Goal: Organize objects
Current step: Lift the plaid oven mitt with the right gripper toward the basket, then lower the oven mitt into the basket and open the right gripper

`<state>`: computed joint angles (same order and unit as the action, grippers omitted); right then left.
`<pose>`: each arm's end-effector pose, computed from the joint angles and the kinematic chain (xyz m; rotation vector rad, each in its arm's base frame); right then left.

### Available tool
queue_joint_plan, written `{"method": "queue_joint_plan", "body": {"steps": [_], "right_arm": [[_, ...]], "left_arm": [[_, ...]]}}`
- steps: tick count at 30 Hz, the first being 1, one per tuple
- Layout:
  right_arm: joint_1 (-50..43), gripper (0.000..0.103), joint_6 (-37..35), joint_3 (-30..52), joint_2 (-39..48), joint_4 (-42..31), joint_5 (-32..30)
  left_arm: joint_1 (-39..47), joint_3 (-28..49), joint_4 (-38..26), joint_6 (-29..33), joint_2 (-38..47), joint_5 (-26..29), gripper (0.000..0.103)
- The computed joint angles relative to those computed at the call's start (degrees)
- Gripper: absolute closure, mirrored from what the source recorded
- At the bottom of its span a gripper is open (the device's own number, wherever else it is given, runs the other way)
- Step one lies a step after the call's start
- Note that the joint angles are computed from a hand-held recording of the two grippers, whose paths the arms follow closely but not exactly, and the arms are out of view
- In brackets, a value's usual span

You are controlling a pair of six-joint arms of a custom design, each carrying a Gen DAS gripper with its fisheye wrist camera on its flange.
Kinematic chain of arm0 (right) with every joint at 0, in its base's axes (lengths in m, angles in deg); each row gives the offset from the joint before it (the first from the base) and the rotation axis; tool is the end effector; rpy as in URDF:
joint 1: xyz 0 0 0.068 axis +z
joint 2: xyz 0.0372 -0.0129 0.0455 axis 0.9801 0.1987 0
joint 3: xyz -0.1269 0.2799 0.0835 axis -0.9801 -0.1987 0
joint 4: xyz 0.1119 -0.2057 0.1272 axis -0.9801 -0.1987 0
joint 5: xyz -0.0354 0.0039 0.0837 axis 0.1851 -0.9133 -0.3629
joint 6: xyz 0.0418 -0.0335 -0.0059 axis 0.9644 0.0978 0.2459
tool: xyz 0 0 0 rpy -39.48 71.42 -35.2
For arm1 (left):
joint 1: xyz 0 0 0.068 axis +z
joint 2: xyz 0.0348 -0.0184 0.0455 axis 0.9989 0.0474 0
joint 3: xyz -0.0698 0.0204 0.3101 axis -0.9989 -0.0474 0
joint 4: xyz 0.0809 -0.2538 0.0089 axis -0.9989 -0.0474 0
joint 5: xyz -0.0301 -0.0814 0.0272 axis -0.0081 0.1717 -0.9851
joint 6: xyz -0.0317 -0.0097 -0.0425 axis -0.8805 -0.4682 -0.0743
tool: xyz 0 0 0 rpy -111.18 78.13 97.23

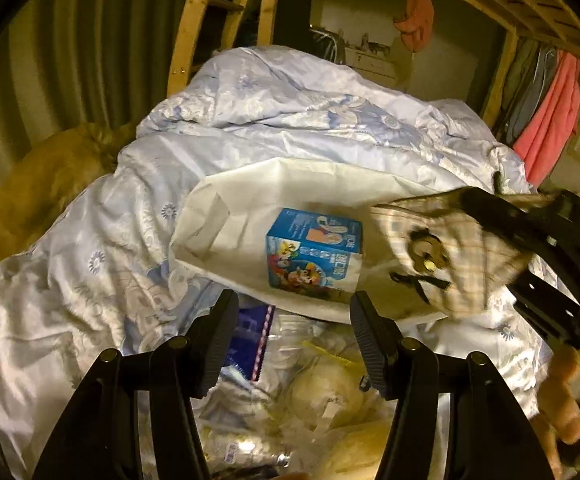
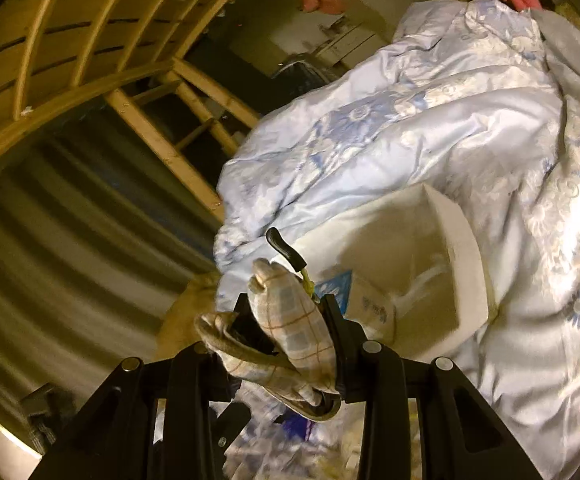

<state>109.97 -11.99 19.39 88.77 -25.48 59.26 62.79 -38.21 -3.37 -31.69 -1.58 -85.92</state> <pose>0.3298 0.2126 0.2023 0.0549 2.1907 1.0663 0.2499 -0.0995 0.1945 -0.3549 2.3357 -0.0279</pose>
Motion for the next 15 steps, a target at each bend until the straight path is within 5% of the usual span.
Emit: {"method": "queue_joint_plan", "body": {"steps": [8, 11, 15], "right_arm": [[-0.1, 0.064, -2.2, 4.9, 2.8, -4.8, 6.7], [0.3, 0.053, -4.3, 0.4, 2.3, 0.3, 10.2], [-0.4, 0.051, -4.4, -3.5, 1.9, 4.8, 11.5]], "left_arm": [[0.7, -0.9, 0.5, -0.1, -0.3, 4.6, 0.046], [0.6, -0.9, -0.9, -0.4, 0.1, 4.7, 0.046], [1.1, -1.3, -2.5, -0.1, -0.1, 6.1, 0.046]]}}
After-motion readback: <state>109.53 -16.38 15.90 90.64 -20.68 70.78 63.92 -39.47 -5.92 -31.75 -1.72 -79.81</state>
